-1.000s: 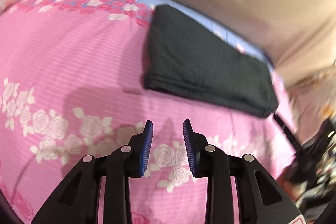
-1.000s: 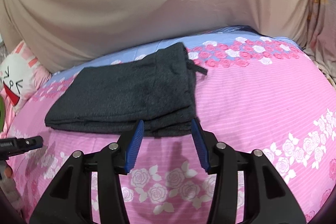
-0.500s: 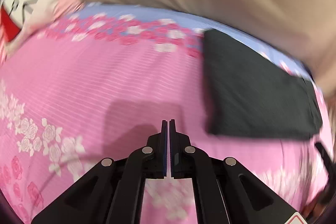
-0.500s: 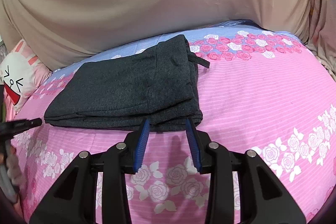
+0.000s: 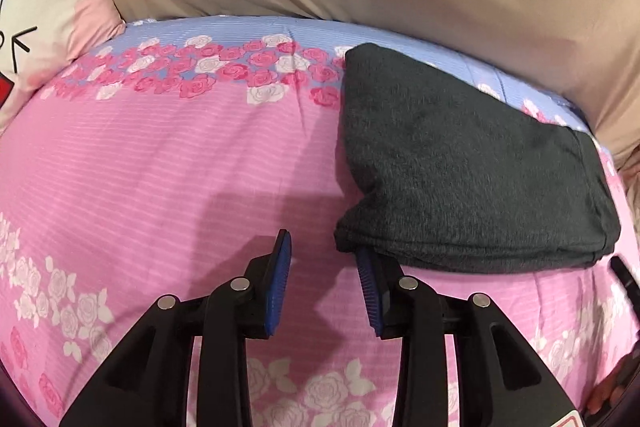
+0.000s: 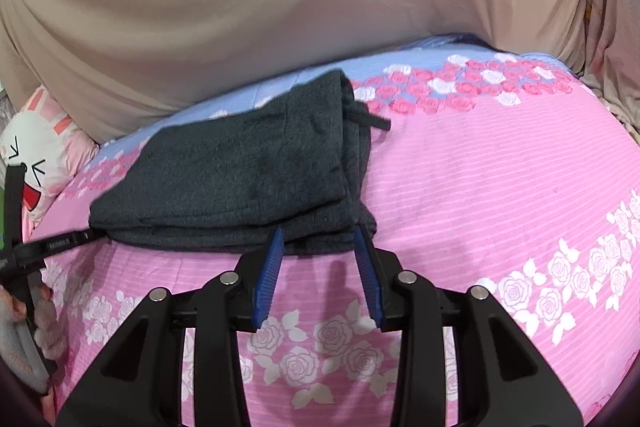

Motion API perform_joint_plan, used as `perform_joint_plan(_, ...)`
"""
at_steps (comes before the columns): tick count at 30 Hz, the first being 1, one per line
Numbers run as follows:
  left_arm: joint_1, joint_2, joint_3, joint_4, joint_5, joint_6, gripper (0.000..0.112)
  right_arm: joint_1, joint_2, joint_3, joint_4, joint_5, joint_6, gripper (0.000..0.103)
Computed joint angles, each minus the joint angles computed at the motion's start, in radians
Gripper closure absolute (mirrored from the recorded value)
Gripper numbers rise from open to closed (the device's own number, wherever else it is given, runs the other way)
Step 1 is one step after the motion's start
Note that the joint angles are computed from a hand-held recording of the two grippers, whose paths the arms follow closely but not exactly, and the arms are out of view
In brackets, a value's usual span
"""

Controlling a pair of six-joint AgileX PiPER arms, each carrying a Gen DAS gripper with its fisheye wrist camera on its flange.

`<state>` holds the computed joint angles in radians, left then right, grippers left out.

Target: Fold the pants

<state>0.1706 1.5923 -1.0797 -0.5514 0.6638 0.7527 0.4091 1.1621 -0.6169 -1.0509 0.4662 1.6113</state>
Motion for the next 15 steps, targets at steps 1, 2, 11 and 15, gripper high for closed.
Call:
perform_joint_plan(1, -0.021, -0.023, 0.027, 0.032, -0.04, -0.018, 0.079, 0.039, -0.001, -0.01, -0.052, 0.046, 0.034, 0.068)
perform_joint_plan(2, -0.04, -0.039, 0.046, 0.059, -0.071, -0.038, 0.079, 0.061, 0.008, -0.026, -0.065, 0.079, 0.029, 0.068)
perform_joint_plan(11, -0.061, -0.05, 0.062, 0.101, -0.106, -0.071, 0.079, 0.01, 0.042, -0.103, 0.11, 0.086, -0.125, 0.068)
perform_joint_plan(15, -0.058, -0.052, 0.063, 0.097, -0.102, -0.068, 0.079, -0.017, 0.13, -0.163, 0.11, 0.086, -0.156, 0.068)
